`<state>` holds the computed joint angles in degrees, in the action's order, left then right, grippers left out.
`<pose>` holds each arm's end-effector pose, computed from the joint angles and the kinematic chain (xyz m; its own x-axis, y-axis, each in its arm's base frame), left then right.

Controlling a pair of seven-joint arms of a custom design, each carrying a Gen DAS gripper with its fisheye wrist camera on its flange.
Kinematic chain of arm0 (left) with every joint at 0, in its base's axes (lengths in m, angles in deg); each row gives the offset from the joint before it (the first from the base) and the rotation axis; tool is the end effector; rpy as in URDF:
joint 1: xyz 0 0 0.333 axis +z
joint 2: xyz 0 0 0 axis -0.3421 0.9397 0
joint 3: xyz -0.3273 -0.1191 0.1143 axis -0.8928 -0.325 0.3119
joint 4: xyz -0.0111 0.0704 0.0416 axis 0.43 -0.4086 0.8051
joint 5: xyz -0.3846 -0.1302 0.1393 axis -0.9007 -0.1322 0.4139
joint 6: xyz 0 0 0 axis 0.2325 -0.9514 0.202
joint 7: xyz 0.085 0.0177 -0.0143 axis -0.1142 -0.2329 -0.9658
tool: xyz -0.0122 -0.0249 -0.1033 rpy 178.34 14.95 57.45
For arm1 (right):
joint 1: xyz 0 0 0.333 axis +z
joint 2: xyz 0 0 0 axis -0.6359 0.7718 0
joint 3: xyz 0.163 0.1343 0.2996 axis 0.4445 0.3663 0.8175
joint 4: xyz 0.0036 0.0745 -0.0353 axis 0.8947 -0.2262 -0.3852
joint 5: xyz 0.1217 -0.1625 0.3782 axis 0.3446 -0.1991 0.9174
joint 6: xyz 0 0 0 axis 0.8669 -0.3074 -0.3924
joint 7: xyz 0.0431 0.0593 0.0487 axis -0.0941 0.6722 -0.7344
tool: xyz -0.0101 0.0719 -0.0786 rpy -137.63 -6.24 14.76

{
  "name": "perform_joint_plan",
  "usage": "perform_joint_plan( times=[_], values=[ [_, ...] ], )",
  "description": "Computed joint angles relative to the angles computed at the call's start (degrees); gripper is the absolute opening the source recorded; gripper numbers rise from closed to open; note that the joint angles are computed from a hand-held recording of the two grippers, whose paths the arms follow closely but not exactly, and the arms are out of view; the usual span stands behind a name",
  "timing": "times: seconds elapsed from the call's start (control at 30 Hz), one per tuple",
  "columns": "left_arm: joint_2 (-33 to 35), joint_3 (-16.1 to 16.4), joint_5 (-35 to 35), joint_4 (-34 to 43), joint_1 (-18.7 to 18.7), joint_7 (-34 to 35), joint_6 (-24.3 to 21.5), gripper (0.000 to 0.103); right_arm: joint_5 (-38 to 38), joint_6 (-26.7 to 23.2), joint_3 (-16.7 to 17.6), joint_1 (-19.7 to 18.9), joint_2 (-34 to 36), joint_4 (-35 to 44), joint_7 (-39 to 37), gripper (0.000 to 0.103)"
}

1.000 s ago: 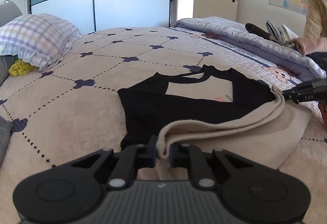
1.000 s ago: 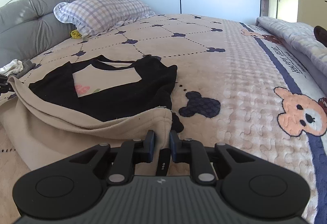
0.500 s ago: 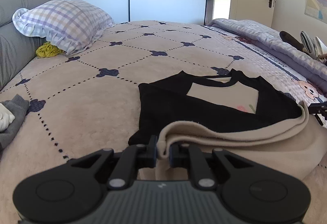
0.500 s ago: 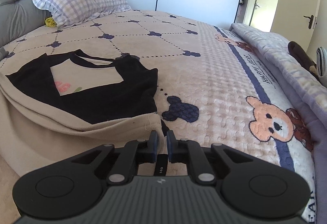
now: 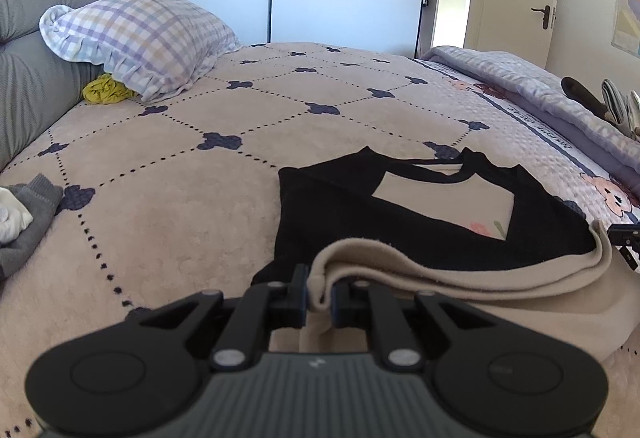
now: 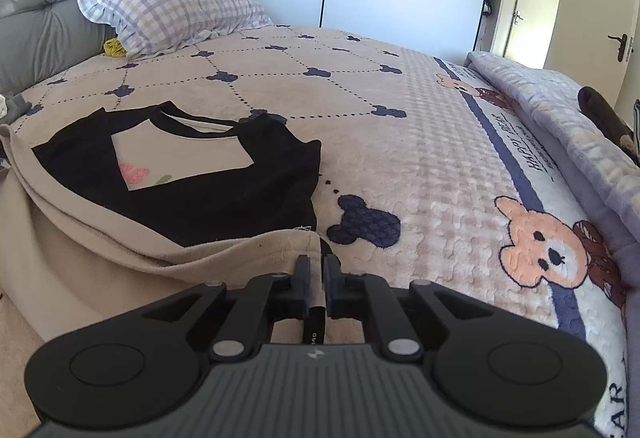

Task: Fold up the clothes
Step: 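Pull the beige cloth across the black shirt with both grippers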

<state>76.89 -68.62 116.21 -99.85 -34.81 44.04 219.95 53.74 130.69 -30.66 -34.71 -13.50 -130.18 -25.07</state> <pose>0.5842 -0.2867 0.5115 0.2733 -0.9606 0.0509 -0.5520 -0.2000 -0.8095 0.7383 0.1479 0.4917 0.6159 -0.7810 0.1034 -0.4162 -0.4341 -0.7990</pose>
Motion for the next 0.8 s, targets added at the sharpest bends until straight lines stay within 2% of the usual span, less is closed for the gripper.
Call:
perform_joint_plan(
  times=[0.07, 0.13, 0.4, 0.5, 0.6, 0.67, 0.7, 0.73, 0.8],
  values=[
    [0.01, -0.08, 0.14, 0.09, -0.16, 0.01, -0.48, 0.010, 1.05, -0.31, 0.65, -0.75, 0.14, 0.11, -1.50, 0.022],
    [-0.03, -0.17, 0.46, 0.16, -0.37, -0.12, -1.09, 0.010, 2.95, -1.37, 1.49, -1.82, 0.19, 0.28, -3.91, 0.034],
    [-0.55, -0.44, 2.42, -0.47, -0.64, -3.40, -1.71, 0.010, 7.45, -7.74, 0.71, -2.38, 0.42, 1.71, -8.98, 0.048],
    [-0.51, -0.47, 2.49, -0.47, -0.56, -3.71, -1.60, 0.010, 7.77, -9.36, 0.07, -1.82, 0.29, 1.74, -10.08, 0.048],
    [-0.52, -0.51, 2.74, -0.55, -0.60, -4.17, -1.70, 0.010, 6.60, -7.55, -0.87, -0.34, 0.38, 1.36, -9.75, 0.045],
    [-0.52, -0.51, 2.74, -0.64, -0.57, -4.31, -1.71, 0.010, 6.21, -8.07, -0.99, -0.30, 0.45, 1.43, -9.01, 0.041],
    [-0.54, -0.50, 2.74, -0.69, -0.55, -4.39, -1.70, 0.010, 6.29, -8.12, -0.92, -0.34, 0.43, 1.39, -9.03, 0.033],
    [-0.54, -0.50, 2.77, -0.72, -0.54, -4.53, -1.74, 0.010, 6.32, -7.65, -0.89, -0.27, 0.37, 1.25, -9.24, 0.020],
    [-0.56, -0.51, 2.99, -0.72, -0.56, -4.84, -1.88, 0.010, 6.45, -6.55, -0.79, -0.14, 0.29, 1.01, -9.61, 0.012]
  ],
)
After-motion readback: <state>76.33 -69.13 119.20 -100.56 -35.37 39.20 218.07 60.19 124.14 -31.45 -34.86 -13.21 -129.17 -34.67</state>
